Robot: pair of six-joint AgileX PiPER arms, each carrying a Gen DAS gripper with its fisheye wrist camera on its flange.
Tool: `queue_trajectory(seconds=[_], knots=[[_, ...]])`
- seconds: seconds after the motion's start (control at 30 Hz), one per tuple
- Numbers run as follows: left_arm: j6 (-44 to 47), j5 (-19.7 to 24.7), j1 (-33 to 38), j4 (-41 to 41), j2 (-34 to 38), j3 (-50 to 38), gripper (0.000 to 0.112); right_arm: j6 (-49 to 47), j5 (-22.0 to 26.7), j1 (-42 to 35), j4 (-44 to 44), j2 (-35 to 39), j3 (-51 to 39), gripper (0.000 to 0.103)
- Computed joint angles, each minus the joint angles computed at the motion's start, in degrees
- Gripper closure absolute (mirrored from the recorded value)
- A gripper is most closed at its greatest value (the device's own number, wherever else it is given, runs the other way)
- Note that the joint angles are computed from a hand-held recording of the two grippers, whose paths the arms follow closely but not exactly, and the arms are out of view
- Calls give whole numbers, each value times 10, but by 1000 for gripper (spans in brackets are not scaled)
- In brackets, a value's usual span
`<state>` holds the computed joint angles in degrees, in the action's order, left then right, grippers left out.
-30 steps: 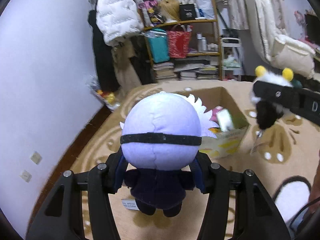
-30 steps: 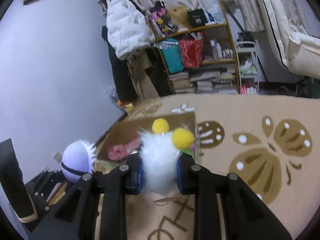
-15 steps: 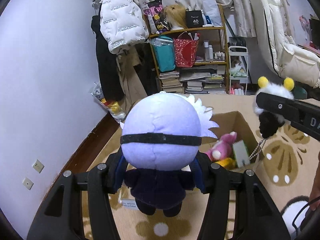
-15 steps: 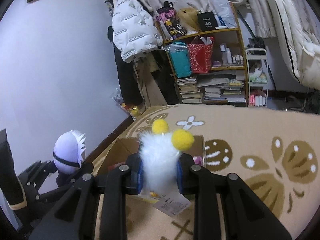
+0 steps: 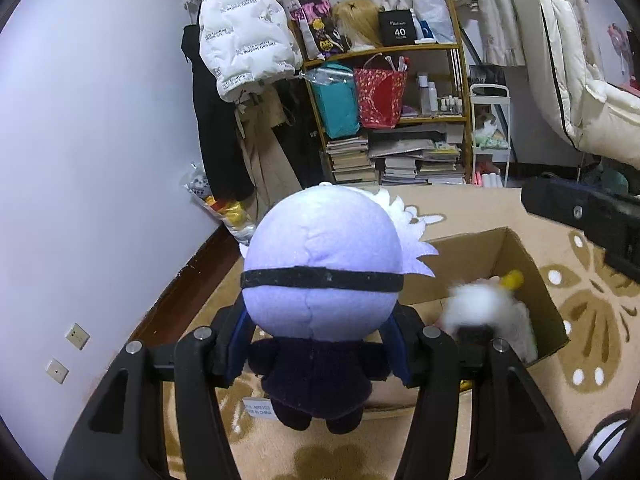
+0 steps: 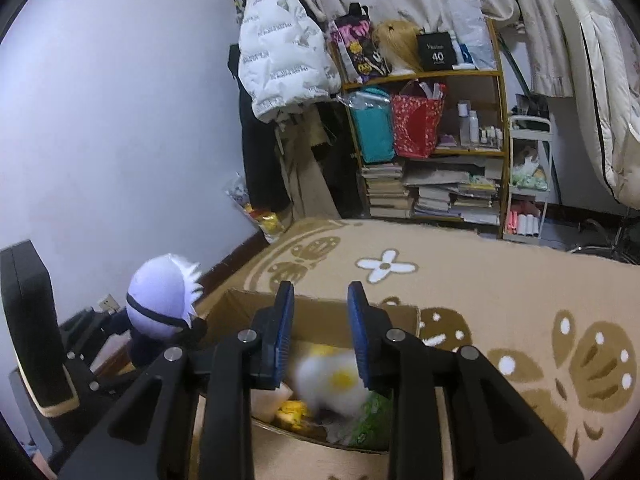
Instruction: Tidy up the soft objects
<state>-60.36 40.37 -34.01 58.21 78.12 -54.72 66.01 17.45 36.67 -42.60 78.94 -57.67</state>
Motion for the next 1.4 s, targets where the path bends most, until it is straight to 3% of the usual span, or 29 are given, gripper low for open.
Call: queue_trajectory(seconds=[0.1,0.2,0.33,0.5,0.77,0.87,1.07,1.17,1.4], knots=[[-8,-16,12,-1,14,0,53,-17,-22,-14,32,13,10,73],[-48,3,7,30,32,1,33,-53,-38,-28,76,19,18,73],[-61,0,16,35,36,5,28,-93,-46,-42,123,29,19,73],[-77,-3,28,38,18,16,11,-133,-44,-49,165,35,21,71],[-51,10,40,24,-21,36,10,-85,-38,-39,133,14,40,32],[-39,19,37,13,-41,43,10,-25,-21,-22,76,1,50,20],[-29,47,12,3,-87,50,10,24,25,18,19,-27,55,0],[-26,74,-12,5,-105,50,10,52,57,45,-14,-40,53,0],[2,134,-58,-30,-158,50,10,45,111,73,1,-78,53,0]])
